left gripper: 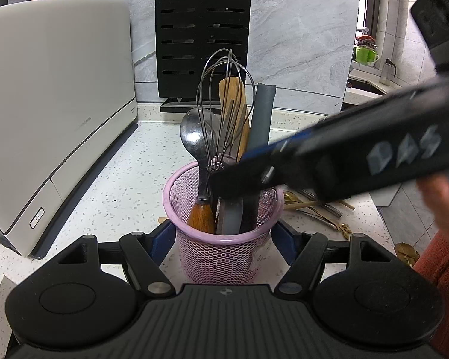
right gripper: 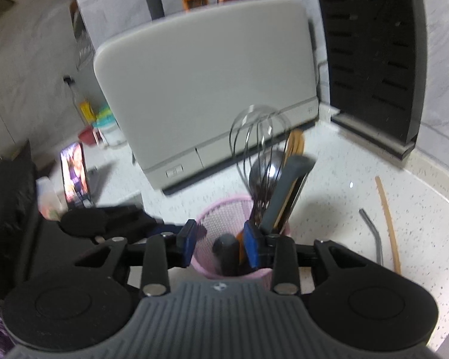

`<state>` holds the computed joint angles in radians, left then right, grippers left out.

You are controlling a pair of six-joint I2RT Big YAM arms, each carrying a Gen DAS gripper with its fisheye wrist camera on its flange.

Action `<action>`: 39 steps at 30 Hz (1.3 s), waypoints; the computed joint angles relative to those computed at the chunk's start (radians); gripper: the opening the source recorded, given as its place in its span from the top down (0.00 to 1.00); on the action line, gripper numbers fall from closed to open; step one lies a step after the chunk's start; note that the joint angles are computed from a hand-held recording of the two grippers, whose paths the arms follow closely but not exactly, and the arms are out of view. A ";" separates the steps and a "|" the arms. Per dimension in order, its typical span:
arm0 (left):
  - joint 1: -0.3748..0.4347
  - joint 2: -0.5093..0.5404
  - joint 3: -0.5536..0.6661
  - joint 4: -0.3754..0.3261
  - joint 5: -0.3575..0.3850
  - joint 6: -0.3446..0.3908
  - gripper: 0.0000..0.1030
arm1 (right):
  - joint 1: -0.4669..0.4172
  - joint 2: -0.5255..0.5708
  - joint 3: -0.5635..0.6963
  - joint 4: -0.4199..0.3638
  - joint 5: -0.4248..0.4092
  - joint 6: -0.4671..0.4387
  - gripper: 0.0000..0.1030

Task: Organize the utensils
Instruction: 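Lower the grey spatula handle-first into the pink cup and open the right tool, then move the right tool back over the wooden chopsticks on the counter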

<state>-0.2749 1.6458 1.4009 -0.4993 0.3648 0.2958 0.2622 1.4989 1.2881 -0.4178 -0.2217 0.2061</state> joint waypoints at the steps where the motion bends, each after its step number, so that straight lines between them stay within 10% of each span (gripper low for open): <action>1: 0.000 0.000 0.000 0.001 0.000 -0.001 0.21 | -0.003 -0.009 -0.006 0.009 0.000 0.005 0.67; 13: -0.001 0.000 0.001 -0.001 0.001 0.000 0.21 | -0.049 -0.136 -0.109 0.071 0.080 0.009 0.67; 20: -0.001 -0.001 -0.001 0.001 0.000 0.001 0.21 | -0.082 -0.117 -0.096 -0.026 0.115 -0.029 0.67; 39: 0.000 -0.001 -0.001 -0.001 0.001 0.001 0.21 | -0.050 0.134 0.100 -0.277 0.178 -0.444 0.79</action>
